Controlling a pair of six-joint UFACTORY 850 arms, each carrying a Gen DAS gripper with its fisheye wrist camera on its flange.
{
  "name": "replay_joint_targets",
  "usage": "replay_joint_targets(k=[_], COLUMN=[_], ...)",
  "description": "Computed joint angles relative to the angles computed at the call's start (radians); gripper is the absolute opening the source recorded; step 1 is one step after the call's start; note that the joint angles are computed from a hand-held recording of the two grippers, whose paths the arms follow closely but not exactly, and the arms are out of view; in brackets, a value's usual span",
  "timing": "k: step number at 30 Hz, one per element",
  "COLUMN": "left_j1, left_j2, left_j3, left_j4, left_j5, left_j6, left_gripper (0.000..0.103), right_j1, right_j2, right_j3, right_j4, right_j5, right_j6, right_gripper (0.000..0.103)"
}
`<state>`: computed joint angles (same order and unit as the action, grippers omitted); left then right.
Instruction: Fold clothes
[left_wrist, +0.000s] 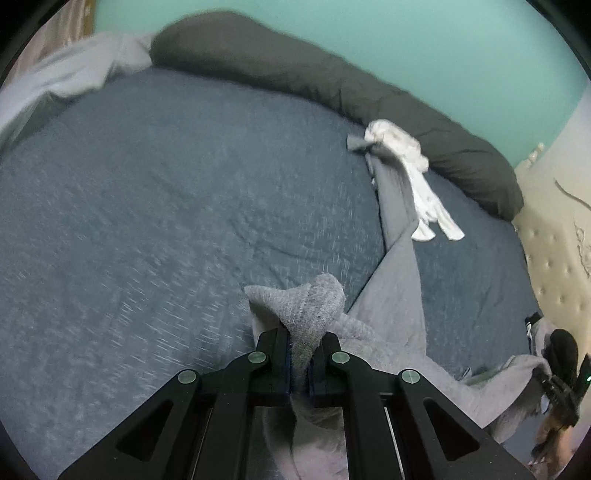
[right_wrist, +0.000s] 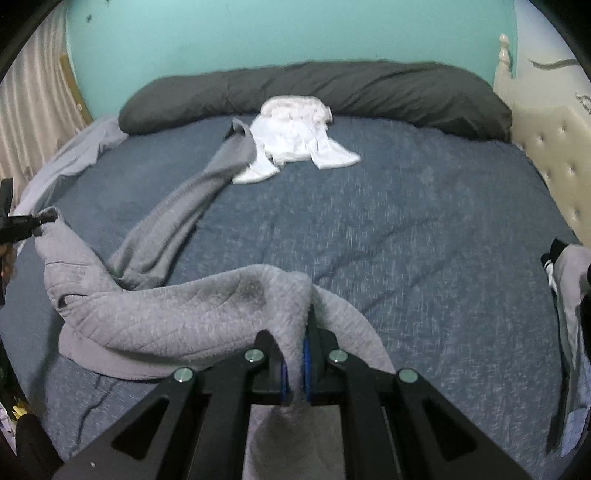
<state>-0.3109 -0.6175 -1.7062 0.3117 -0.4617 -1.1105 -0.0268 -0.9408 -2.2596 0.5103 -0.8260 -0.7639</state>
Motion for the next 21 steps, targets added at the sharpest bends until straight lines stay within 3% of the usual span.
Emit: replay_joint_targets(k=[1, 3, 5, 8, 10, 15, 19, 21], left_j1=[0.006, 0.006, 0.006, -0.002, -0.012, -0.04, -0.025, -0.023], left_j2=[-0.004, 0.005, 0.041, 0.119, 0.167, 0.242, 0.282, 0.293], left_j3=[0.007, 0.029, 0.086, 0.199, 0.269, 0.389, 0.451, 0.454], left_j4=[-0.041, -0.033, -0.011, 0.05, 0.08, 0.135, 0.072, 0.073], left_j5=[0.015, 0.019, 0.049, 0.107, 0.139, 0.174, 0.233, 0.219], left_j6=[0.023, 0.006, -0.021, -0.094, -0.131, -0.202, -0.22, -0.229], left_gripper=[0.007, 0.021, 0.047, 0.062, 0.067, 0.068, 0.068, 0.068], right_j1=[0.002, 0.004, 0.004, 0.001, -0.004, -0.004, 0.004, 0.002], right_j2=[-0.009, -0.027, -0.035, -0.039, -0.039, 0.004, 0.05, 0.071], right_j3=[-0.005, -0.017, -0.021, -0.025, -0.031, 0.026, 0.094, 0.126], right_j4=[-0.011, -0.024, -0.028, -0.033, -0.023, -0.01, -0.034, -0.033], right_j5=[-0.008, -0.02, -0.026, -0.041, -0.059, -0.052, -0.025, -0.016], right_j6=[0.011, 0.028, 0.037, 0.051, 0.063, 0.072, 0.06, 0.058], right_gripper=[0.005, 0.005, 0.006, 0.006, 0.006, 0.006, 0.006, 0.006])
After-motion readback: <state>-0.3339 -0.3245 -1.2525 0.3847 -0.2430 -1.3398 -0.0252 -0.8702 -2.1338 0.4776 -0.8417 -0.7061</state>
